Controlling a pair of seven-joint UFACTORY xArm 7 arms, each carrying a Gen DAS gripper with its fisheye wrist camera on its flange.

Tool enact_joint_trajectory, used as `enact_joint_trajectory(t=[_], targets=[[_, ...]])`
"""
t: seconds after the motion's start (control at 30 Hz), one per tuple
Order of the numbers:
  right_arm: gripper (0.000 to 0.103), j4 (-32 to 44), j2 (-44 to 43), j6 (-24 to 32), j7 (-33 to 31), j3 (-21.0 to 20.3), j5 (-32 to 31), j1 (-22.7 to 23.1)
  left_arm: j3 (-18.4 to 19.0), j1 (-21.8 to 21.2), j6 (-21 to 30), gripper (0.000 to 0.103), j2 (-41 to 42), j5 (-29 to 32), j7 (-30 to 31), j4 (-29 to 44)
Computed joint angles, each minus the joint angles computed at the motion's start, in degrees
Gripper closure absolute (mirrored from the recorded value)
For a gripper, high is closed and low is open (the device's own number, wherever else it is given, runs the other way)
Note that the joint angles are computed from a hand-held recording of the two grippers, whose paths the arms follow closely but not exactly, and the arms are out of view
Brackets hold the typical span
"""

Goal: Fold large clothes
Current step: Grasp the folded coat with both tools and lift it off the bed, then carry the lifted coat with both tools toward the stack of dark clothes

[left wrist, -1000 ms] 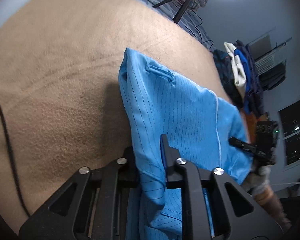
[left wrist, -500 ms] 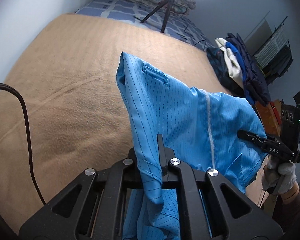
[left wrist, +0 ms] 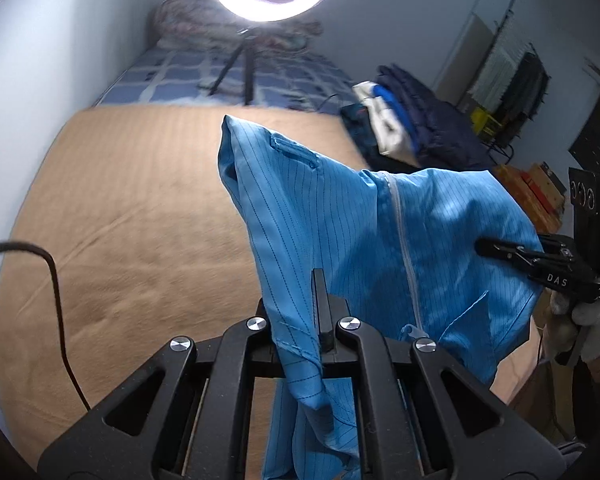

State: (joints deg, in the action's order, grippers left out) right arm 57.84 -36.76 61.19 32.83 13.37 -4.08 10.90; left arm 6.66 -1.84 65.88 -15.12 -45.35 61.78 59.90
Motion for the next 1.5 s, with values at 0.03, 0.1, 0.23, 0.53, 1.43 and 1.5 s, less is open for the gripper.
enact_joint_trajectory(t=[0.03, 0.1, 0.23, 0.53, 1.43, 1.5], targets=[[0.098, 0.4, -0.9, 1.1, -0.1, 0.0, -0.4, -0.2, -0.5, -0.5, -0.2, 0.099, -1.2, -0.4, 0.0, -0.5], [0.098, 1.3, -2.7, 3.5, -0.5, -0.3, -1.4, -0.8, -1.0, -1.5, -0.1, 0.099, -2.6, -0.9, -0.1, -0.9], [0.098, 2.2, -6.4, 7.0, -1.5, -0.9, -2.5, -2.3, -2.4, -4.4, -0.2, 0.099, -4.8, -2.0, -1.1, -1.4], [0.098, 2.9, -13.0, 12.0, -6.6, -4.2, -4.4, -7.2, -6.1, -12.0, -3.6, 0.099, -4.9, -4.9, -3.8, -0.3], [0.099, 13.6, -2.5, 3.2, -22.1, -14.6, -9.0, -20.8, -18.9, -21.9, -17.3, 0.099, 23.5, -0.4, -17.4, 35.3], [0.099, 16.1, 1.5, 0.6, -22.9, -15.0, -9.8, -21.6, -20.2, -22.5, -18.0, 0.099, 28.9, 3.0, -20.8, 42.7]])
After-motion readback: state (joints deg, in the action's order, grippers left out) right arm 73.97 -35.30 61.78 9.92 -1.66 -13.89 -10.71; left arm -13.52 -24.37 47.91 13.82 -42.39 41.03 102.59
